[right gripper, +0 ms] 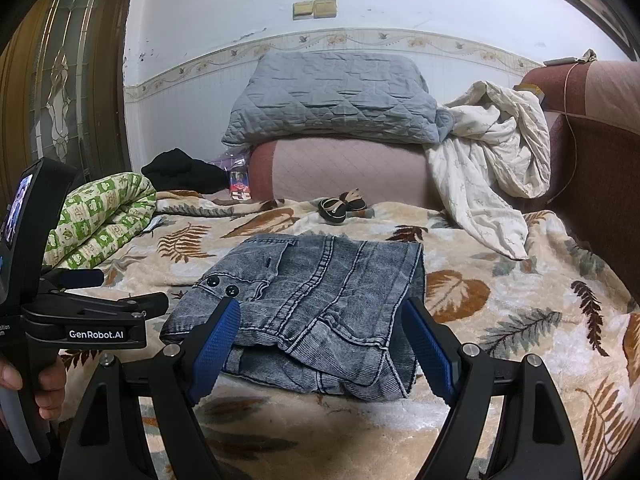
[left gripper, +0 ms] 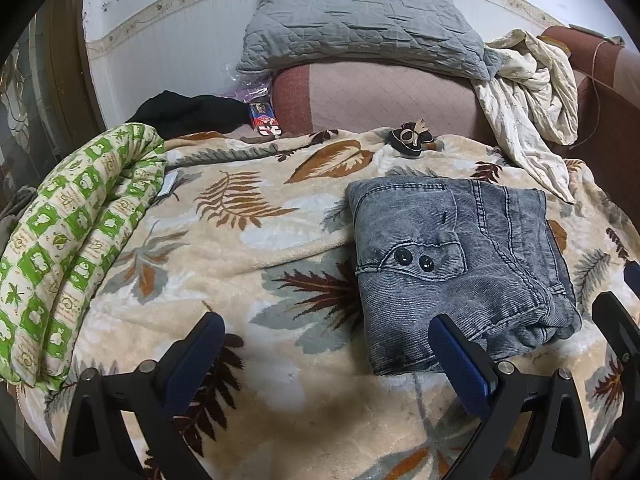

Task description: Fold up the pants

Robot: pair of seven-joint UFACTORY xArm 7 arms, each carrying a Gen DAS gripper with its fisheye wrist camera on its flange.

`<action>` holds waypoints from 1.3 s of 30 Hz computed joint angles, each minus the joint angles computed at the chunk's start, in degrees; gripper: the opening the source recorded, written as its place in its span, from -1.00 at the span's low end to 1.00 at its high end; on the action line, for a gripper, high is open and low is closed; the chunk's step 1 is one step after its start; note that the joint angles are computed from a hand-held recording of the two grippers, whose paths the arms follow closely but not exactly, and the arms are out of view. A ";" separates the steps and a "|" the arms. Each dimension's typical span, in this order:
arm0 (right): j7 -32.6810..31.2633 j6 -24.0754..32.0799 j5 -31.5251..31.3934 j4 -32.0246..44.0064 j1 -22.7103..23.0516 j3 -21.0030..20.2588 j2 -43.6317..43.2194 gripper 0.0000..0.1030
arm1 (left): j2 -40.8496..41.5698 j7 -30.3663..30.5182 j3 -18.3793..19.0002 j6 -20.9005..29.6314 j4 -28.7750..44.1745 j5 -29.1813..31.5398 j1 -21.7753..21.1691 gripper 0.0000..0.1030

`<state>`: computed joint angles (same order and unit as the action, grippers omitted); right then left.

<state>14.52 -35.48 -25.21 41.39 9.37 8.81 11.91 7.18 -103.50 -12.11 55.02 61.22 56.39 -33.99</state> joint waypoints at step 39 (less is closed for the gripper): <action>11.56 7.47 -9.05 11.87 -4.40 3.70 5.55 0.62 | 0.11 -0.51 1.03 4.75 -0.11 -1.40 0.65 1.00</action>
